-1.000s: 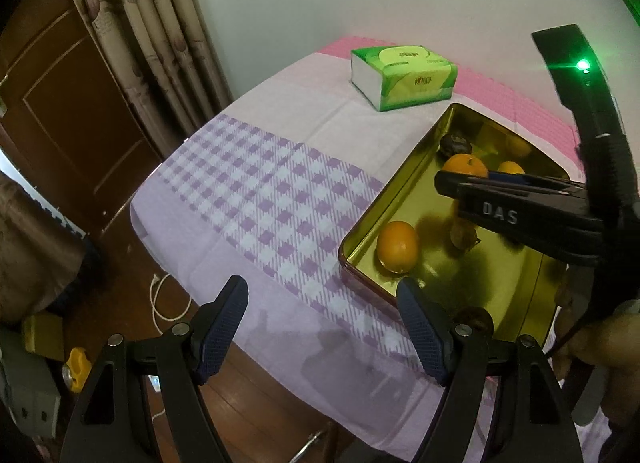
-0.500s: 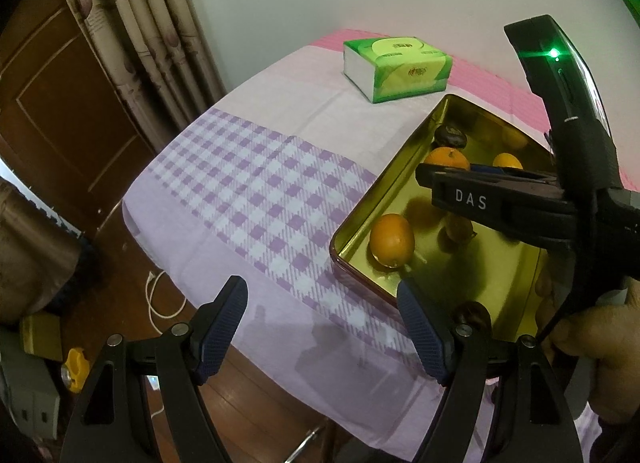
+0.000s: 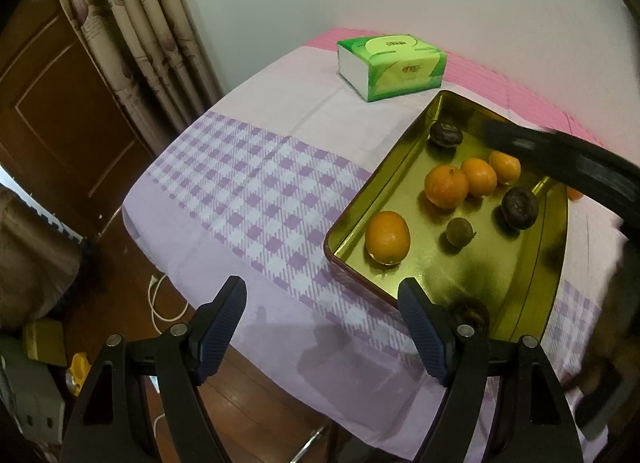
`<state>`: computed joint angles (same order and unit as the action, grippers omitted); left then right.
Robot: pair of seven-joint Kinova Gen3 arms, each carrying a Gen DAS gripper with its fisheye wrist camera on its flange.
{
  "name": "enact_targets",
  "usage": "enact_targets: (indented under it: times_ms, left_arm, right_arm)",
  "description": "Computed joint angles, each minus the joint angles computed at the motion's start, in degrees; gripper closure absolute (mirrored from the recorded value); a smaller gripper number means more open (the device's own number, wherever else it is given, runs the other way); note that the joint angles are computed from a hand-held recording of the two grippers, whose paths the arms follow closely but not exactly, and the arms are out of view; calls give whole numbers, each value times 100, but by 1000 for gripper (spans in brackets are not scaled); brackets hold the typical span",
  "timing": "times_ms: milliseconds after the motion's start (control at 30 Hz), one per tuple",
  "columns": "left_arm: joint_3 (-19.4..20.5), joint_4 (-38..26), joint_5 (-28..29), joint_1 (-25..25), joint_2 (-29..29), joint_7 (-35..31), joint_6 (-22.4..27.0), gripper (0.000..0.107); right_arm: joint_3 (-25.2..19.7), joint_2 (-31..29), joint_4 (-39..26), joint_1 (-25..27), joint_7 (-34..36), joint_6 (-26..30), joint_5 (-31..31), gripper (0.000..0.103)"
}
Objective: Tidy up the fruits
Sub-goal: 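Grasp an orange with the left gripper while the right gripper moves to the green fruits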
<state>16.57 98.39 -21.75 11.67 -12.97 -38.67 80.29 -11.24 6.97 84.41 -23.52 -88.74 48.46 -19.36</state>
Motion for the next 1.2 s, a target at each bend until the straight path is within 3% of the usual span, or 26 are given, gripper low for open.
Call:
enact_targets:
  times_ms: [67,133,200,300,367,467,533,600,733,867,967,1100,1200]
  left_arm:
    - [-43,-20,-24,96,32,-7,29,29]
    - [-263,-33,-175,516,82,139,95,29]
    - [-438,-50,-316,891,126,269,155,28]
    - [-360,-53,-392,982,68,290,80,28]
    - [-48,-68,-473,824,-43,183,-78,28]
    - [547,-150,-167,149,-274,-458,-539,28]
    - [870,-340,-92,-52,-215,-924,-774,28]
    - [886,-653,-90,146,63,-1390,-950,28]
    - [314,-1598,-29,1037,1026,-2322,-1245,28]
    - [387,-2389,67,1100,2088,-3254,-1497,29]
    - [-109,-3027,68,1537,2884,-3953,-1316,33]
    - [-855,-4078,936,1747,3790,-4708,-551,43]
    - [-1351,-4354,1320,1883,4102,-4863,-377,44]
  right_arm:
    - [27,-497,531,278,142,-227,-157,51]
    - [257,-922,1012,361,271,-398,-256,51]
    - [400,-1317,1405,490,145,-435,-24,49]
    - [412,-1858,1878,1070,-173,-246,675,49]
    - [289,-2084,2094,1601,-244,-107,1141,49]
    - [109,-2327,2340,2266,-365,6,1767,49]
    - [346,-2442,2523,2372,-406,-7,2140,47]
    - [709,-2446,2632,2169,-500,-71,2402,46]
    - [1246,-2439,2851,2099,-431,-268,2289,43]
    - [1539,-2464,2993,2126,-95,-346,1843,41]
    - [1696,-2499,3023,2115,138,-416,1541,34]
    - [1854,-2373,3012,2121,468,-385,1155,34]
    - [1975,-2362,3042,2131,725,-404,858,31]
